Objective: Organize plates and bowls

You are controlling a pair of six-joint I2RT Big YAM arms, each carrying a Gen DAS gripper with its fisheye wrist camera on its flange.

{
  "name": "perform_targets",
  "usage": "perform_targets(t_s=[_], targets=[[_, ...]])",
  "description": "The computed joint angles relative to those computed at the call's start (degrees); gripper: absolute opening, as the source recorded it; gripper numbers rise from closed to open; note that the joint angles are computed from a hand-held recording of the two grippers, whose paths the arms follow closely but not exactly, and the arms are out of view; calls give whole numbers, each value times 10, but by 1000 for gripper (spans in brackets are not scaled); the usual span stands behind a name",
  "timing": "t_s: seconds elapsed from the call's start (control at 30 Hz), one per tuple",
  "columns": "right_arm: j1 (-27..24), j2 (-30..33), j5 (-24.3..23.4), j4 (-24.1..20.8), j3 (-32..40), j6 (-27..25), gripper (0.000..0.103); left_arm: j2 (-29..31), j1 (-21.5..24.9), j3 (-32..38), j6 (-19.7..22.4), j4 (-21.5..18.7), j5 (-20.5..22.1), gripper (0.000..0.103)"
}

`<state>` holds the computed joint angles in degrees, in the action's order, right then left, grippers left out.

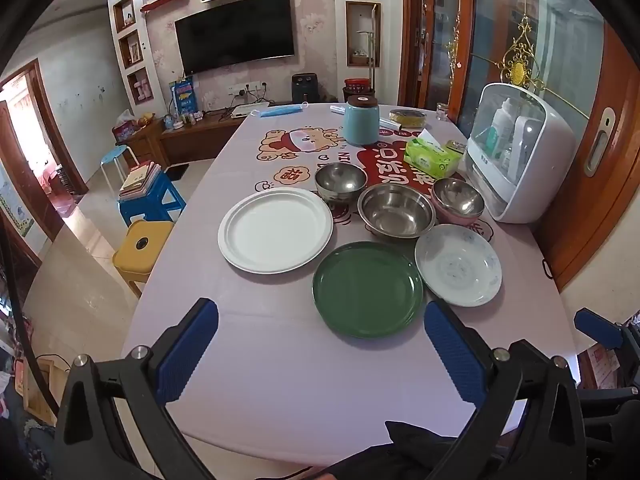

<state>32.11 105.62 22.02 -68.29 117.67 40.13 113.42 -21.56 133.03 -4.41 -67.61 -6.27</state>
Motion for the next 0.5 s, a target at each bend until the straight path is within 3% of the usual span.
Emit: perform_targets(t_s=[0.4, 0.5], targets=[[3, 0, 2, -1, -1, 3, 100, 1, 0, 5, 1, -9, 0, 102], [4, 0, 3, -1, -1, 4, 100, -14, 0, -32, 1, 12, 0, 102]])
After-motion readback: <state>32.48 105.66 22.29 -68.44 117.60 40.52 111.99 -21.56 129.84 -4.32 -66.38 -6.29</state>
